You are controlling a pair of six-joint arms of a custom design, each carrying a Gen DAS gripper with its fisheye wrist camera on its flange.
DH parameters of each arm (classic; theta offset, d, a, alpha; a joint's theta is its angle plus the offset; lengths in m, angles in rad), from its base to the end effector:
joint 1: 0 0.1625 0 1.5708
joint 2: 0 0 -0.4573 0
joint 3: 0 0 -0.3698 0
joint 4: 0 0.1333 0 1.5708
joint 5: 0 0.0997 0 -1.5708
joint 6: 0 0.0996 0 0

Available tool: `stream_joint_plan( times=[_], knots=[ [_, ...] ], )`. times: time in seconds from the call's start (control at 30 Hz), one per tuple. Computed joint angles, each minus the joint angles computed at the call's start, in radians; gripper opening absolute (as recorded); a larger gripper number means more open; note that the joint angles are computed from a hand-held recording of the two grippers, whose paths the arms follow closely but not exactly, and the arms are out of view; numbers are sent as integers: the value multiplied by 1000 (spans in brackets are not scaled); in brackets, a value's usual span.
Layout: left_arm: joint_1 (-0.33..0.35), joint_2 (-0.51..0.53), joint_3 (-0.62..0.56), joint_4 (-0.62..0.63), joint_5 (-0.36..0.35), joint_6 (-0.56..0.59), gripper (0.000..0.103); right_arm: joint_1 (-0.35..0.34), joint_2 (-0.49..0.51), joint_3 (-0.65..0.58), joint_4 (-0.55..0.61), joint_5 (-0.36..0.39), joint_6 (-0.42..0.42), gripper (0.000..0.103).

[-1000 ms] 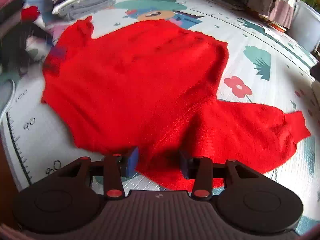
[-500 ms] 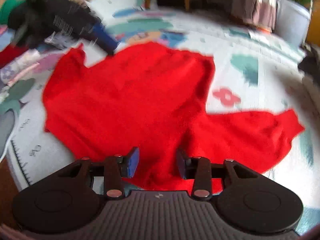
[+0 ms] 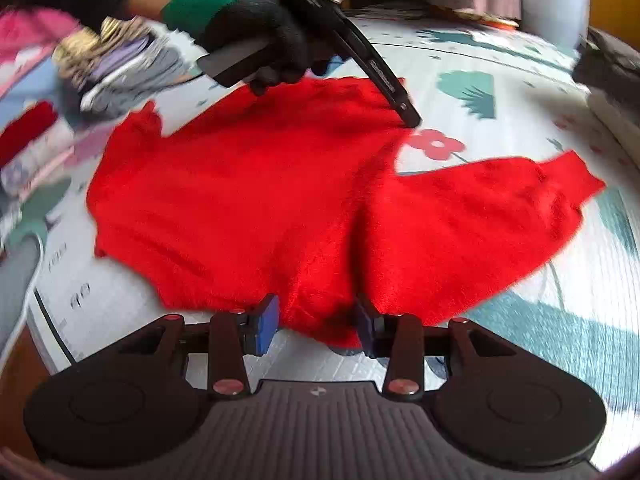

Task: Fold clothes

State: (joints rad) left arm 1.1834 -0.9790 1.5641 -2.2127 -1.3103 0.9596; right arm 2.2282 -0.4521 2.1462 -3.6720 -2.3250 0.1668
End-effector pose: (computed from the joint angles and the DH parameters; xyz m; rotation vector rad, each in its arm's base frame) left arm -0.1053 -0.6789 0.2474 1.7853 2.2544 0.0279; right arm 0.3486 -0.3451 -0.0319 0.4044 -2.4476 0.8599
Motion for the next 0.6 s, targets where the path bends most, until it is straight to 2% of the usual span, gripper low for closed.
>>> stream_joint_plan(
  times=[0.13, 0.33, 0.4, 0.47, 0.53, 0.6],
  knots=[
    [12, -29, -33, 29, -13, 10, 39, 18, 5, 23, -65, -28, 17, 42],
    [44, -52, -49, 52, 57, 66, 37, 5, 20, -28, -68, -2, -85, 42],
    [51, -51, -30, 39, 80, 104, 37, -6, 13, -48, 16, 2, -68, 42],
    [61, -48, -19, 23, 78, 141, 41, -11, 13, -41, 30, 4, -55, 42],
    [55, -57, -16, 17, 61, 162, 35, -11, 13, -36, 41, 2, -39, 41],
    [52, -68, -16, 30, 35, 177, 35, 4, 10, -33, 39, -14, -13, 41]
  ],
)
